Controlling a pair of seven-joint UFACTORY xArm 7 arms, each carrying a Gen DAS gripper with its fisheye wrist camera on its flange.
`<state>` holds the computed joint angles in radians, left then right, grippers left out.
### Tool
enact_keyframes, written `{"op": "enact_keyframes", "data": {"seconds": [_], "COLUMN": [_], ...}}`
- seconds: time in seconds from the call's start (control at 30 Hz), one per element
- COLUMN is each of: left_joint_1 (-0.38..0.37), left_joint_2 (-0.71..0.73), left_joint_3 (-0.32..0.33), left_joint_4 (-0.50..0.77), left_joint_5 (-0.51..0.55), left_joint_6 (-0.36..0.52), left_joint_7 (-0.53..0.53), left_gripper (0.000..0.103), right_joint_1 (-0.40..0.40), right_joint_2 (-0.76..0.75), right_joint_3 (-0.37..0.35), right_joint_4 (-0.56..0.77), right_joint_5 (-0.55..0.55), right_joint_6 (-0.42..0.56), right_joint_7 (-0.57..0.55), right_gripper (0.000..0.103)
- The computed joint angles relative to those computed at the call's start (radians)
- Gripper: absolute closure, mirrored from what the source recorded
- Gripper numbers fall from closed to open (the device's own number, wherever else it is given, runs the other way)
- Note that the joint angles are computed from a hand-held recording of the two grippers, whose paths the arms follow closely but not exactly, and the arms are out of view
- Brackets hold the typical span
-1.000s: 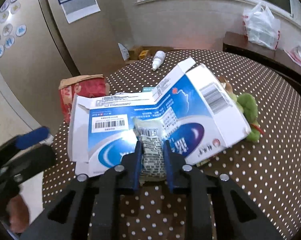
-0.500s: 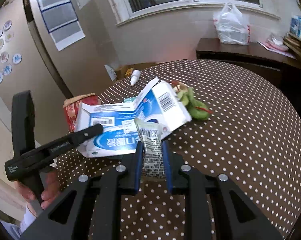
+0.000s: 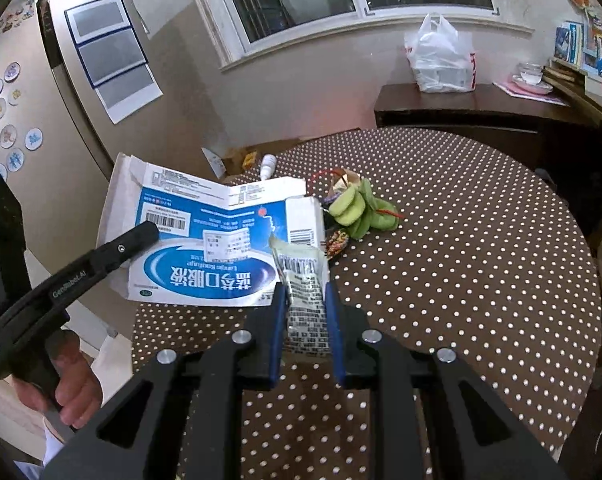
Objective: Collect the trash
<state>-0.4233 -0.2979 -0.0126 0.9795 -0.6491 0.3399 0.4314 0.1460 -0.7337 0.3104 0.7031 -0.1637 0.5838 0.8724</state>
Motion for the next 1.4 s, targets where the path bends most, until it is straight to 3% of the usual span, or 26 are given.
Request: {"op": "enact_keyframes", "data": {"seconds": [0.27, 0.37, 0.57, 0.83, 1.13, 1.4], "left_joint_1": [0.037, 0.029, 0.059, 0.175, 0.356, 0.476], "left_joint_2": [-0.122, -0.164, -0.25, -0.335, -0.4, -0.363], "left_joint_3": [-0.035, -0.012, 0.018, 0.047, 0.075, 0.106], "left_joint_4": [-0.085, -0.106, -0.156, -0.207, -0.258, -0.273], "left_joint_5": [0.156, 0.203, 0.297, 0.411, 0.521, 0.581], "left_joint_6": [-0.068, -0.068, -0.074, -0.062, -0.029, 0.039], "left_joint_7": [-0.08, -0.103, -0.152, -0.226, -0.297, -0.326], "left_gripper": [0.097, 0.097, 0.097, 0.097, 0.097, 0.097], "right_joint_1": [-0.007, -0.006, 0.004, 0.042, 0.175, 0.318], "right_joint_2": [-0.025, -0.004, 0.091, 0.291, 0.572, 0.799], "right_joint_3": [0.051, 0.069, 0.105, 0.147, 0.147, 0.104], "right_joint_4": [0.047, 0.078, 0.159, 0.302, 0.512, 0.689], "right_joint_5": [-0.023, -0.033, -0.058, -0.121, -0.223, -0.195], "right_joint_6": [0.023, 0.016, -0.03, -0.101, -0.147, -0.118], "right_joint_7": [0.039, 0.045, 0.057, 0.068, 0.059, -0.029], "right_gripper": [0.083, 0.083, 0.083, 0.083, 0.083, 0.083]}}
